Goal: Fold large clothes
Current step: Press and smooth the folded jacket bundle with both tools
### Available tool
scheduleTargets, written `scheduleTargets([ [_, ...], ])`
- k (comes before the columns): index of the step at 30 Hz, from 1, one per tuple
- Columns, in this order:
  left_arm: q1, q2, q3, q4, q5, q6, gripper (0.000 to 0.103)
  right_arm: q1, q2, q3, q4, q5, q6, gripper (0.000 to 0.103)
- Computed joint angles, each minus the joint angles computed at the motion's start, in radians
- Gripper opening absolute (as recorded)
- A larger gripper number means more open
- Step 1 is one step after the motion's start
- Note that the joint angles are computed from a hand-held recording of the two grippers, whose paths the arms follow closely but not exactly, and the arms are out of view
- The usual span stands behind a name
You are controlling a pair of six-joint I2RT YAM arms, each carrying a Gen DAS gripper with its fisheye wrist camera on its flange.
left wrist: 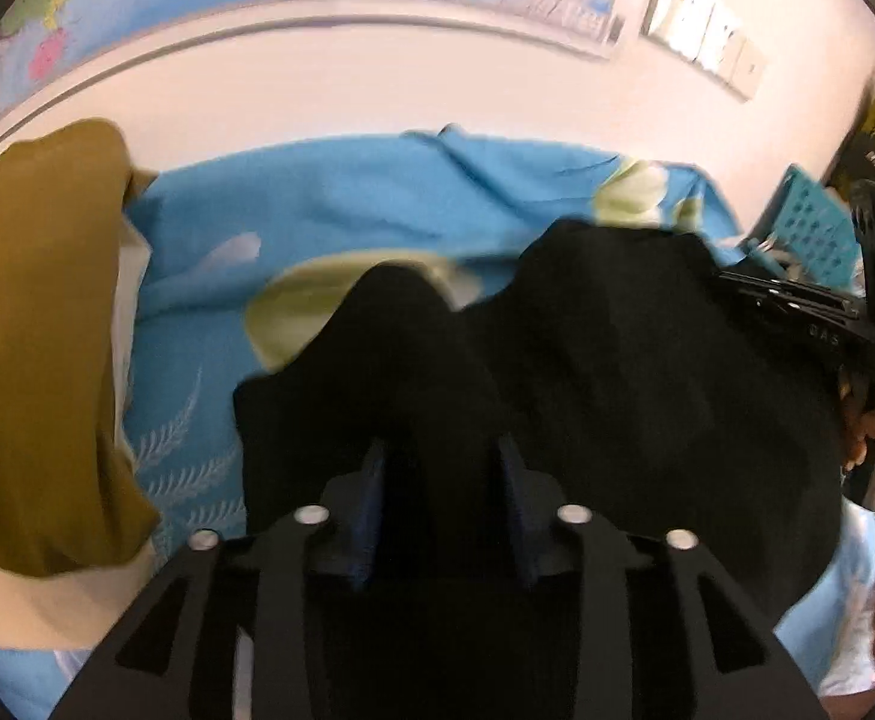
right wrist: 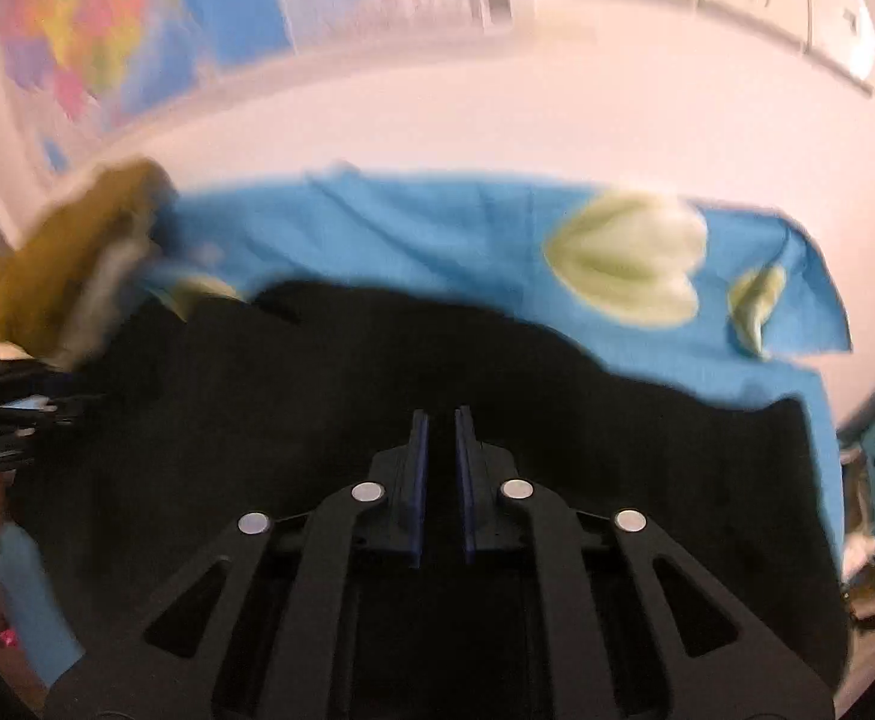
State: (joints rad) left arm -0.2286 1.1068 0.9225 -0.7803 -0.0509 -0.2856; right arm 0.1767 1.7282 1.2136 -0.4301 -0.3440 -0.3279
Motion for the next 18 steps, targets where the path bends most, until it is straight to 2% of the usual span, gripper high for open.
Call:
scheduleTargets([
  [1, -0.004, -0.023, -0.008, -0.003, -0.007, -0.009, 0.046, 0.003, 0.002, 0.002, -0.001, -0.003, 0.009, 0.004],
  [3, 0.003, -0.071, -0.013, -0.021, -0.002, -0.036, 0.064, -0.032, -0.035, -0.011, -0.017, -0.067, 0.016, 0.013],
  [5, -0.017, -0.15, -0.022, -0.043, -0.036, -0.069, 0.076, -0.07, -0.094, -0.053, -0.004, -0.116, 0.029, 0.057],
  [6, -0.045, -0.208, -0.034, -0.058, -0.075, -0.083, 0.079, -0.117, -0.145, -0.082, -0.012, -0.185, 0.02, 0.063],
  [7, -0.082, -0.259, -0.042, -0.086, -0.117, -0.099, 0.079, -0.151, -0.177, -0.091, -0.041, -0.238, 0.003, 0.062],
  [10, -0.139, -0.387, -0.064, -0.187, -0.168, -0.159, 0.079, -0.292, -0.236, -0.109, -0.153, -0.403, -0.079, 0.07],
  [14, -0.318, -0.553, -0.111, -0.34, -0.234, -0.377, 0.079, -0.524, -0.215, -0.093, -0.452, -0.605, -0.332, 0.078],
  [15, -0.383, -0.597, -0.127, -0.375, -0.246, -0.449, 0.079, -0.555, -0.205, -0.094, -0.506, -0.622, -0.381, 0.078],
  [16, -0.455, -0.643, -0.146, -0.398, -0.251, -0.529, 0.079, -0.612, -0.179, -0.092, -0.6, -0.634, -0.482, 0.079],
  [18, -0.523, -0.711, -0.19, -0.399, -0.216, -0.624, 0.079, -0.696, -0.147, -0.112, -0.68, -0.631, -0.591, 0.082],
])
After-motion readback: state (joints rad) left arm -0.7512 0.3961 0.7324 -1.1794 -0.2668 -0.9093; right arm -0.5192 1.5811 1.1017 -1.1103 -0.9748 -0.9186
